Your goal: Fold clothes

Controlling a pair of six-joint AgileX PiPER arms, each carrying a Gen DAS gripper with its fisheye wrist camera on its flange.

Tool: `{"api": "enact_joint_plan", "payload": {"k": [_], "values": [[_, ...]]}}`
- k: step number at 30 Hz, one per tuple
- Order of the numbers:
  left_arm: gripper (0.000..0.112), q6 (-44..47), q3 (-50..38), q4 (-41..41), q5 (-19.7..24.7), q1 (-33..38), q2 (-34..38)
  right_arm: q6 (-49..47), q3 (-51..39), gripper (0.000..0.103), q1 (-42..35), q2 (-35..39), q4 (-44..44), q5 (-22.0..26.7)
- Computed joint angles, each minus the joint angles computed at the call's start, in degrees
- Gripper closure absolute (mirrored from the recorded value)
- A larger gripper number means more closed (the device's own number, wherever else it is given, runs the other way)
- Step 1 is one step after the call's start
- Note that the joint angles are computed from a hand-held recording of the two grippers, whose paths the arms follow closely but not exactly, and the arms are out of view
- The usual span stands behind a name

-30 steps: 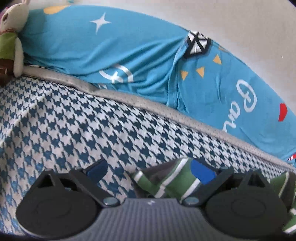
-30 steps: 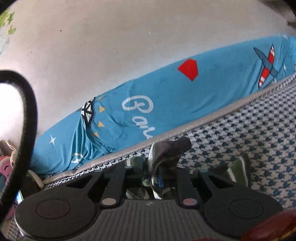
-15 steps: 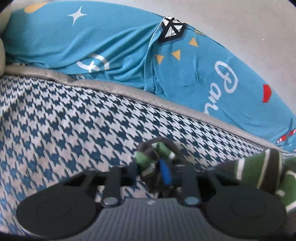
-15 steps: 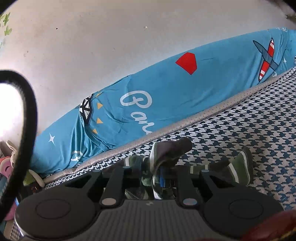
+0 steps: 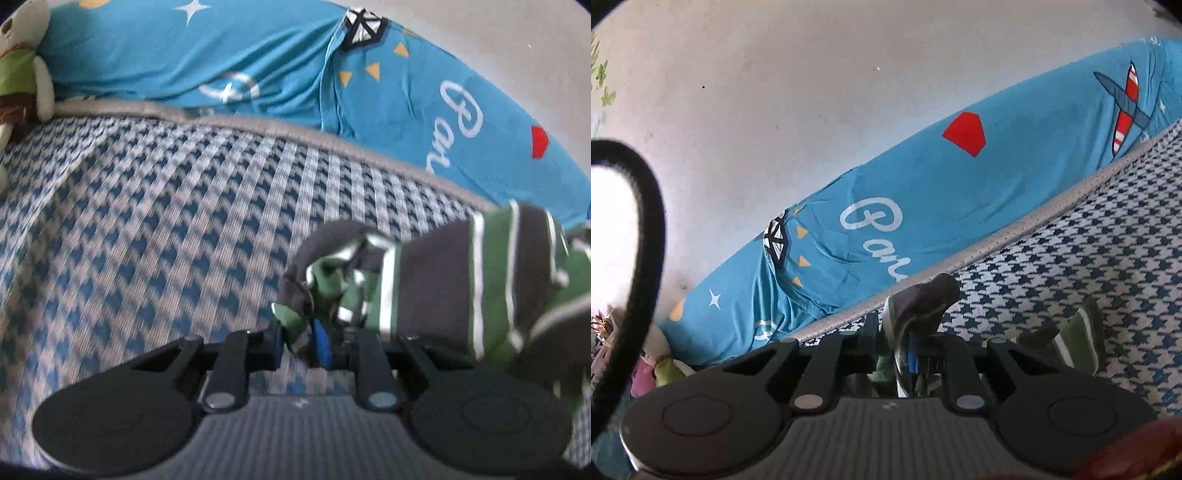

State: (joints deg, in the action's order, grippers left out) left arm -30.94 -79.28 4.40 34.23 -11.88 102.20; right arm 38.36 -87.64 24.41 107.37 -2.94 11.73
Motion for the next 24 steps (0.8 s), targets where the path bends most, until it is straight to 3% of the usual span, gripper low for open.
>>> {"api": "enact_joint_plan", "payload": {"k": [5, 12, 16, 21, 24], "values": [[0.095, 2.3, 8.8, -2.6, -0.3, -1.6, -6.8, -7.7, 0.9, 0.085, -0.8, -0.8, 8.1, -0.1], [0.095, 1.8, 17.3, -4.5, -1.8, -3.4, -13.7, -27.3, 5.6, 0.068, -2.3, -4.4, 27.1, 0.2], [0.094, 0.7, 20.0, -4.7, -2.5, -4.0, -15.9, -20.5, 8.6, 0.061, -2.4, -7.1, 19.9, -1.2], [0.077, 0.1, 23.0, -5.8, -3.6, -4.9, -19.2, -19.3, 11.5, 0.061, -2.9, -10.2, 19.3, 0.0], [0.069, -7.9, 24.3, 3.2, -3.5, -8.2, -21.3, -25.5, 11.3, 0.06, -2.9, -10.5, 24.2, 3.6]]}}
